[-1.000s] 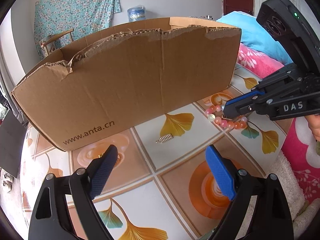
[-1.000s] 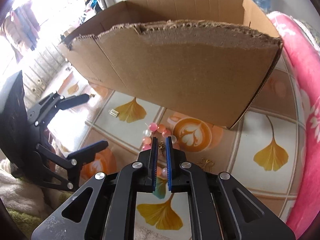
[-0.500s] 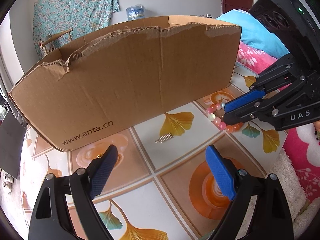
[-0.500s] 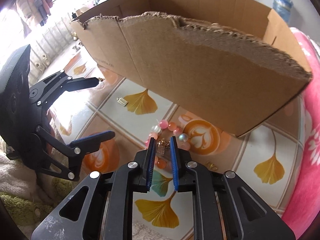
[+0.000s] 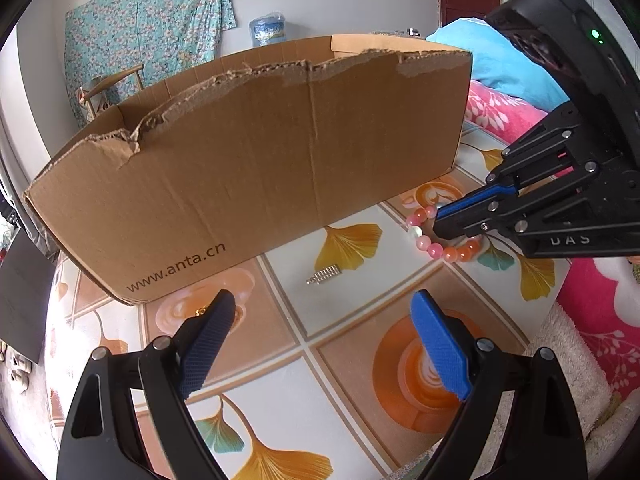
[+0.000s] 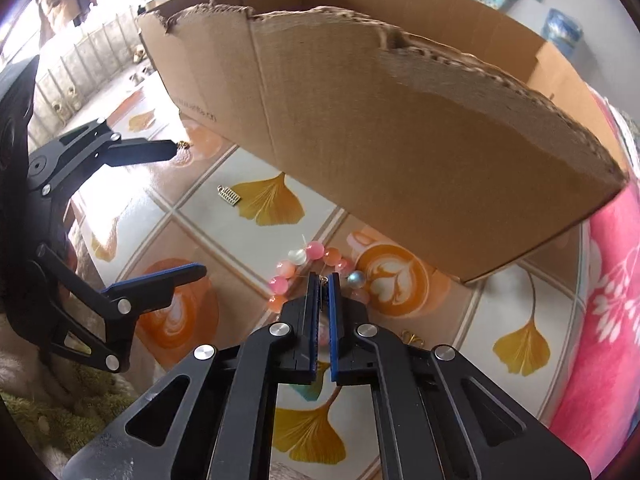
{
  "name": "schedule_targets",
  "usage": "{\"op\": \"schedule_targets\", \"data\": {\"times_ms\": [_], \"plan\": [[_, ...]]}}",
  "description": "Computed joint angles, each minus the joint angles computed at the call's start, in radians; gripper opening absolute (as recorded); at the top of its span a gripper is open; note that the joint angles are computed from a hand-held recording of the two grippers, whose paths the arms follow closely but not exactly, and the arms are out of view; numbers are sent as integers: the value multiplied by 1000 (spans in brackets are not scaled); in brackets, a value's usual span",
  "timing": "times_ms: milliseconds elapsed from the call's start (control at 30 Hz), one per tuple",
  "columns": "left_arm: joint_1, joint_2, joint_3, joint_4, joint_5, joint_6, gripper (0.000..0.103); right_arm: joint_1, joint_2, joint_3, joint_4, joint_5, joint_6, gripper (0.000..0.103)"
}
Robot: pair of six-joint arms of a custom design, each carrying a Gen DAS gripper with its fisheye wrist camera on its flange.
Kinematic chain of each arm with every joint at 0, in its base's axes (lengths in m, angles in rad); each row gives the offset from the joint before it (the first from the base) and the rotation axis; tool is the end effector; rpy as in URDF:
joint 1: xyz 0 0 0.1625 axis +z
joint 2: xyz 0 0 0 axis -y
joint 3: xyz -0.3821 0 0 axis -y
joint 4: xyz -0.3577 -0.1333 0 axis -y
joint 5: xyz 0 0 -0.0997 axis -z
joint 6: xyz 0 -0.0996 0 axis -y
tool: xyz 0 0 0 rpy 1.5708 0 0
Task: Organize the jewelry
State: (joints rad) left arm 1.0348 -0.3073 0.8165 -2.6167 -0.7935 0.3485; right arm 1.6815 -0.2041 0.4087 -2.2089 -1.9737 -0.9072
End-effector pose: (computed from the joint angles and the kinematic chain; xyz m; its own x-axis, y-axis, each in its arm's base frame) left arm -0.2331 -0.7903 0.0937 -0.5983 0.3047 -0.7411 0.6843 0.6754 -0.2747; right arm 0.1879 -0.8377 0.1260 -0.4954 -0.6723 0.5501 -0.7964 0.6044 0.0216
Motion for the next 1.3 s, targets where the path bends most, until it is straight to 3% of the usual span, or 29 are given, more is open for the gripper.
{"op": "schedule_targets", "data": {"times_ms": [133,233,533,800,933,1100,1300], "plan": [[-1,4,-5,-12,0,20,83,-14,0,-20,31,54,80,2],[1,17,-41,15,-7,26,72,-22,-17,-4,28,92,120,2],[20,81,-233,241,-43,-19,40,-36,-37,15,24,137,127,2],[22,77,-268,348,-78,-41,12,-50,-69,67,2,164,121,2],[18,67,-253,357,-77,-30,4,-57,-63,31,31,181,118,2],[17,66,-245,347,-74,-14,1,-64,-36,-36,69,200,125,2],[14,46,-200,308,-89,7,0,-67,-75,14,47,218,129,2]]}}
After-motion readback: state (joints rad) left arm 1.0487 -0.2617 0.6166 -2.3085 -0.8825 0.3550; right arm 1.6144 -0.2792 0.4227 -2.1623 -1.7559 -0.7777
